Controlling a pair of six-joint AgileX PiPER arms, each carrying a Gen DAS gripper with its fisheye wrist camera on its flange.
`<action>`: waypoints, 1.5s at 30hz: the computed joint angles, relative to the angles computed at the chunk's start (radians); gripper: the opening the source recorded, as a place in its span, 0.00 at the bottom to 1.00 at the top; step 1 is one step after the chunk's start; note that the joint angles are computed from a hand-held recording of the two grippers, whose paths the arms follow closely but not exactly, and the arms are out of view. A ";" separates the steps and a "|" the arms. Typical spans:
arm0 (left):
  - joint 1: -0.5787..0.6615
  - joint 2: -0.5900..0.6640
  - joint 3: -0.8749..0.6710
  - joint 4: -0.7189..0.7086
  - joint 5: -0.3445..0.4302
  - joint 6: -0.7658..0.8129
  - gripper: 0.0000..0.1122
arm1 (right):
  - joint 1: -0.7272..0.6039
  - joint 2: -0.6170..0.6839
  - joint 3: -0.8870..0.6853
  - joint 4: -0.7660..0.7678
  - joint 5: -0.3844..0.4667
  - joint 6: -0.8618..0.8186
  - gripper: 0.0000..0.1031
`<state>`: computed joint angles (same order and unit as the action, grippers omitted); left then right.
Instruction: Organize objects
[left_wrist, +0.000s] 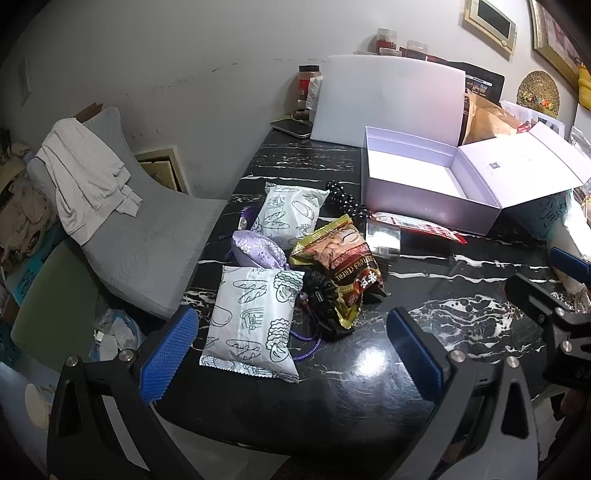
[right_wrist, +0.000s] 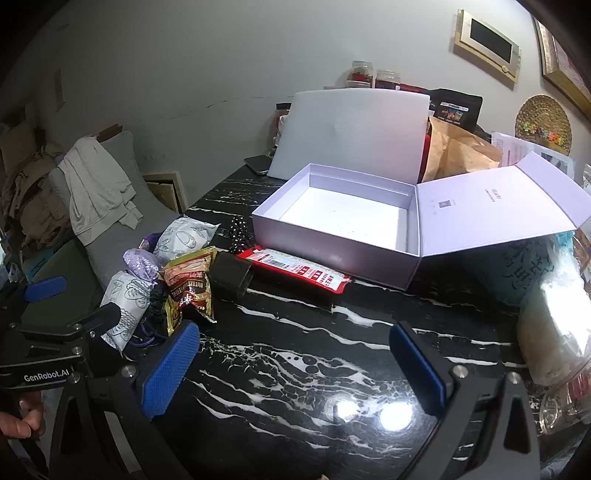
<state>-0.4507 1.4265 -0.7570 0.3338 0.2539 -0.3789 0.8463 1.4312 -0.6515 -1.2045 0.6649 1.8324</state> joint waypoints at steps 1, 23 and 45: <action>-0.002 0.000 -0.001 0.014 0.002 -0.014 0.91 | -0.003 0.002 0.000 -0.002 -0.004 -0.001 0.99; -0.008 0.000 -0.002 0.080 0.018 -0.085 0.91 | 0.000 0.001 0.000 -0.007 -0.008 -0.005 0.99; -0.028 -0.026 0.016 0.072 0.025 -0.078 0.91 | 0.015 -0.003 0.012 -0.011 0.000 0.013 0.99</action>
<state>-0.4787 1.4007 -0.7408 0.4055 0.2785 -0.4570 0.8614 1.4279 -0.6399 -1.2154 0.6647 1.8449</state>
